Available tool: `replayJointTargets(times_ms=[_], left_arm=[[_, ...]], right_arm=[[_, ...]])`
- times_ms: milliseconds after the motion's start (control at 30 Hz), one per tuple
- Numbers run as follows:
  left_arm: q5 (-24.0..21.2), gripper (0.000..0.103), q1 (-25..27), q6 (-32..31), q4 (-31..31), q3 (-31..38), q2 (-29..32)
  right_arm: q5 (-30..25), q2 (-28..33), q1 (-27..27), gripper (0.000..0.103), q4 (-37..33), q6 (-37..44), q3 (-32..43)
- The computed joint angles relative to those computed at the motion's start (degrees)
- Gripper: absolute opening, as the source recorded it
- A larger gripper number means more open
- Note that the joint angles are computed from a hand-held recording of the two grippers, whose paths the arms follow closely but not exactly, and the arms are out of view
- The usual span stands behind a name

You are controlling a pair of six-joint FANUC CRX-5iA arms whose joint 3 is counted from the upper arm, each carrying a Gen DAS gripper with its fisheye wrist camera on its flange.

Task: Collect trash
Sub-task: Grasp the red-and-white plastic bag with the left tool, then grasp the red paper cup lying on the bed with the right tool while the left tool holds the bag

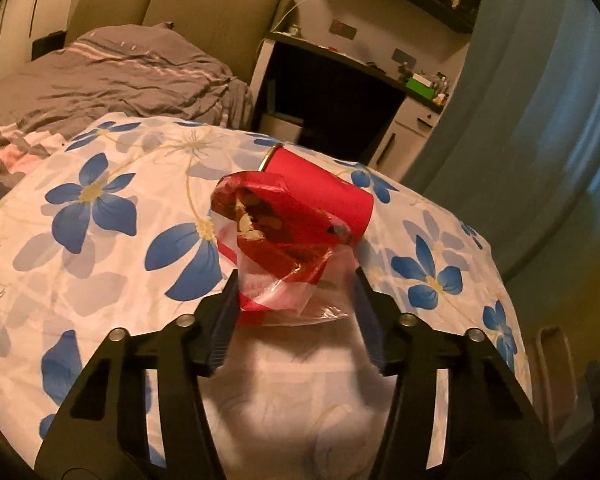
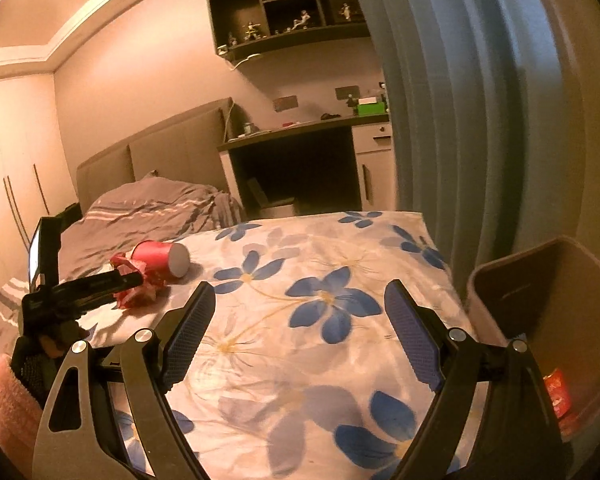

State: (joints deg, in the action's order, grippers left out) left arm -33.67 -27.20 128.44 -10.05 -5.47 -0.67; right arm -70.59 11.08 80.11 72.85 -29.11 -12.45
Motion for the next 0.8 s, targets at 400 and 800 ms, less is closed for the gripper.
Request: replayJointTargets(times_ms=[400,800], left_arm=[[-3.4,0.045,0.2,9.7,-12.0,-5.4,-8.6],[-10.5,0.045,1.2,18.1,-24.2,-6.1,-13.1]], right_arm=[[7.3,8.3,-2.6,0.084,-0.4,7.9,11.2],[9.0,29.9,-7.4,0.085,-11.8,28.6,44.4]])
